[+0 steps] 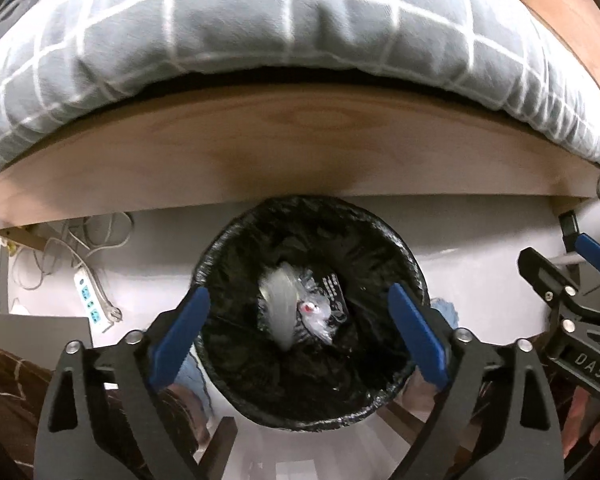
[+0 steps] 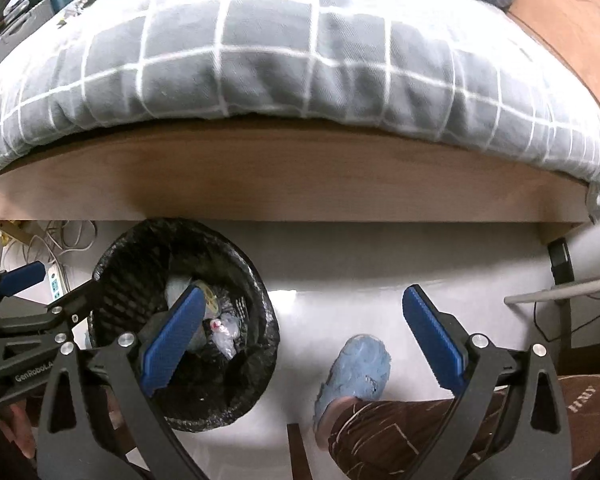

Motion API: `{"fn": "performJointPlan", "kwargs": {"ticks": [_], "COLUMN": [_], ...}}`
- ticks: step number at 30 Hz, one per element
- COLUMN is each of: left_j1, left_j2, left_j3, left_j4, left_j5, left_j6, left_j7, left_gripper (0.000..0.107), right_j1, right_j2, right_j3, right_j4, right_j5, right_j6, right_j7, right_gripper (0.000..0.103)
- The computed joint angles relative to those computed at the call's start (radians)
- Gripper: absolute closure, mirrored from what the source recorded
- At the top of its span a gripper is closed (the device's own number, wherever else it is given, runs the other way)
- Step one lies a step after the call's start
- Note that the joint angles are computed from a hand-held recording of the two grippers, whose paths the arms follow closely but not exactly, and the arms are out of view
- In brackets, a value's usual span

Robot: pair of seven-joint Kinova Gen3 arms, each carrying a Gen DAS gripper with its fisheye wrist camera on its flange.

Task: Collect trash
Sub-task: 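Open the right gripper over the bin while the left releases the bubble wrap, then move both open grippers back over the bed toward the boxes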

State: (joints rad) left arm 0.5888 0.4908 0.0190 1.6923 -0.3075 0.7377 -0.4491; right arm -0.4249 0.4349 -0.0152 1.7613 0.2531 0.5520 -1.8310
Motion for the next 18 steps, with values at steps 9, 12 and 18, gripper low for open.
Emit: {"fn": "performJointPlan", "kwargs": {"ticks": [9, 12, 18], "left_j1": [0.034, 0.038, 0.040], "left_j2": [-0.060, -0.085, -0.133], "left_j3": [-0.017, -0.012, 0.009], "left_j4": [0.014, 0.018, 0.021], "left_j5": [-0.093, -0.119, -0.174], "left_j6": [0.057, 0.071, 0.112], "left_j7": [0.078, 0.109, 0.155], "left_gripper": [0.010, 0.010, 0.010], "right_j1": [-0.010, -0.016, -0.006], "right_j2": [-0.054, -0.076, -0.118], "right_j3": [-0.010, -0.010, -0.021], "right_j4": [-0.006, -0.004, -0.003], "right_j5": [0.006, 0.018, 0.014], "right_j6": [-0.002, -0.007, -0.019], "right_j7": [0.004, -0.001, 0.003], "right_gripper": [0.008, 0.008, 0.008]}}
